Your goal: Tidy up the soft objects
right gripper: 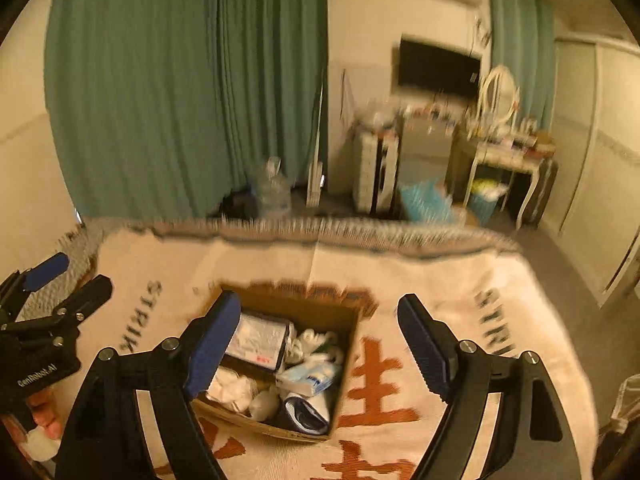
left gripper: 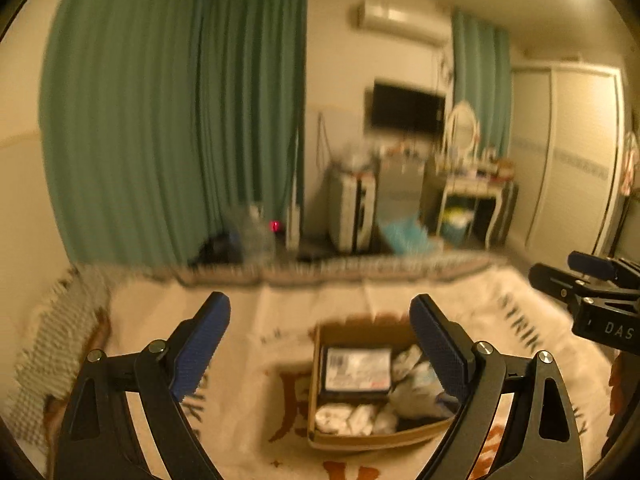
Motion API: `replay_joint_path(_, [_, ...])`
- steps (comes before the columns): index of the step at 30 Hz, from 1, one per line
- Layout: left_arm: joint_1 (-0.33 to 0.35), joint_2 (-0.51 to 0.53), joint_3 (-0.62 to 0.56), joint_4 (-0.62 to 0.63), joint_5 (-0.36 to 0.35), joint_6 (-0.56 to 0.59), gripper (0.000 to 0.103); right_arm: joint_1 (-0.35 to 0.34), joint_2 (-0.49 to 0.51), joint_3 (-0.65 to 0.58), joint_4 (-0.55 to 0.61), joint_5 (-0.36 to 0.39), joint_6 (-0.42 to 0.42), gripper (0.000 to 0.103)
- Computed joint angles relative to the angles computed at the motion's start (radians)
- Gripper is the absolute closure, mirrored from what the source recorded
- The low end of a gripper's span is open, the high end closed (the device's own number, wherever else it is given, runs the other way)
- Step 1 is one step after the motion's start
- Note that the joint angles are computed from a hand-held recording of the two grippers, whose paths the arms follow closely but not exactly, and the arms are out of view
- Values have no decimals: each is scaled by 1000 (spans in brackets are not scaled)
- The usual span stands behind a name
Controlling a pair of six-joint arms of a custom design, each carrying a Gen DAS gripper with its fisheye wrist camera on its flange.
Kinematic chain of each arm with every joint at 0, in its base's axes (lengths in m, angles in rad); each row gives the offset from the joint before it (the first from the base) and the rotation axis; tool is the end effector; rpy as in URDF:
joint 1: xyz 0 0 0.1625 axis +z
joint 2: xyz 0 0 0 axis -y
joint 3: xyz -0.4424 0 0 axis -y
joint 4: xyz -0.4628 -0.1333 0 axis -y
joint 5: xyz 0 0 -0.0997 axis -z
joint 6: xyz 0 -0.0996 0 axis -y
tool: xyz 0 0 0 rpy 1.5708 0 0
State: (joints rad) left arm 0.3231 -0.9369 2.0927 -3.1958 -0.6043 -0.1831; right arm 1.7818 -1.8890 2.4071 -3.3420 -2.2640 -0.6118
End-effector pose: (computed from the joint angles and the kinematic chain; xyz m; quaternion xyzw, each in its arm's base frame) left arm -0.4657 -0.3829 0.0900 0.3440 0.7969 -0.4518 0.2061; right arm 0.1451 -0.3448 0.4243 0.1221 -0.7780 0.4857 0.3794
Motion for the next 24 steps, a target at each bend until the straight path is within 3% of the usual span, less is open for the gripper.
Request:
replay_joint_path(4, [-94, -83, 50, -79, 72, 69, 10, 184, -57, 9, -50, -118, -37, 12])
replay_joint_path(6, [-137, -115, 74, -111, 107, 84, 3, 269, -74, 17, -85, -171, -61, 7])
replay_joint_path(8, [-170, -125, 95, -173, 138, 115, 3, 334, -91, 30, -113, -204, -76, 0])
replay_joint_path(13, [-232, -106, 143, -339, 208, 196, 3, 416, -97, 74, -178, -234, -126, 0])
replay_joint_path(16, [-233, -79, 166, -412, 194, 191, 3, 420, -101, 117, -253, -236, -164, 0])
replay_joint_path(18, [-225, -63, 177, -390, 188, 156, 3, 393, -113, 167, -336, -201, -192, 0])
replay_joint_path(21, [-219, -31, 199, -360, 198, 92, 3, 266, -209, 257, -281, -61, -136, 0])
replay_joint_path(24, [-196, -6, 232, -328, 163, -10, 3, 119, -251, 329, -305, 95, -166, 0])
